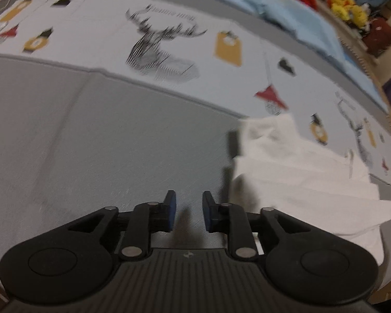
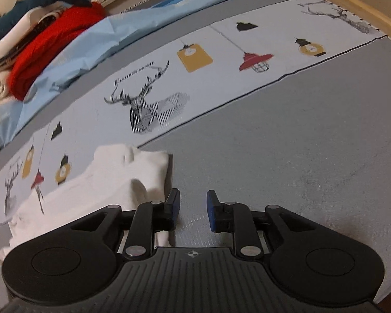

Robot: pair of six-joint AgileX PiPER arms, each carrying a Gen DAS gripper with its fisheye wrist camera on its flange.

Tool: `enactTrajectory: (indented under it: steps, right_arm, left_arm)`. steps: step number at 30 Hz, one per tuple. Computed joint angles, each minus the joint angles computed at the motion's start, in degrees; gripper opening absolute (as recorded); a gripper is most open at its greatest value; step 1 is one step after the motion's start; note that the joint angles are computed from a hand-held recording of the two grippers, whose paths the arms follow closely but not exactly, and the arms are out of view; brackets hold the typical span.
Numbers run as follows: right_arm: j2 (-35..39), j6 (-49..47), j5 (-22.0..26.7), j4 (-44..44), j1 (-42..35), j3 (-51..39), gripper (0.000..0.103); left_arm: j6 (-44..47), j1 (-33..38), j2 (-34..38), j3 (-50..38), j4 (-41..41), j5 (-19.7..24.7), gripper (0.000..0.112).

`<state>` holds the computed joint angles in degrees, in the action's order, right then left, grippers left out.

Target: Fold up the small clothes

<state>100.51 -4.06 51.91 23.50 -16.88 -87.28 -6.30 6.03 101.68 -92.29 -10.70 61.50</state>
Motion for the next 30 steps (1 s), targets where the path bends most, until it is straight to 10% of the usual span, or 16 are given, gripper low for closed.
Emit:
enactTrajectory:
  steps: [18,30]
  right_arm:
    - [3.0,-10.4,6.4,-3.6,8.1,-2.9,0.029]
    - [7.4,-9.5,2.9,-9.0,12.5,-7.4,0.033]
  left_arm:
    - [7.9,-4.4,2.6,-0.7,-0.1,4.0,0.047]
    - [5.5,-8.9,3.8,-2.8,4.4,-3.2,0.047]
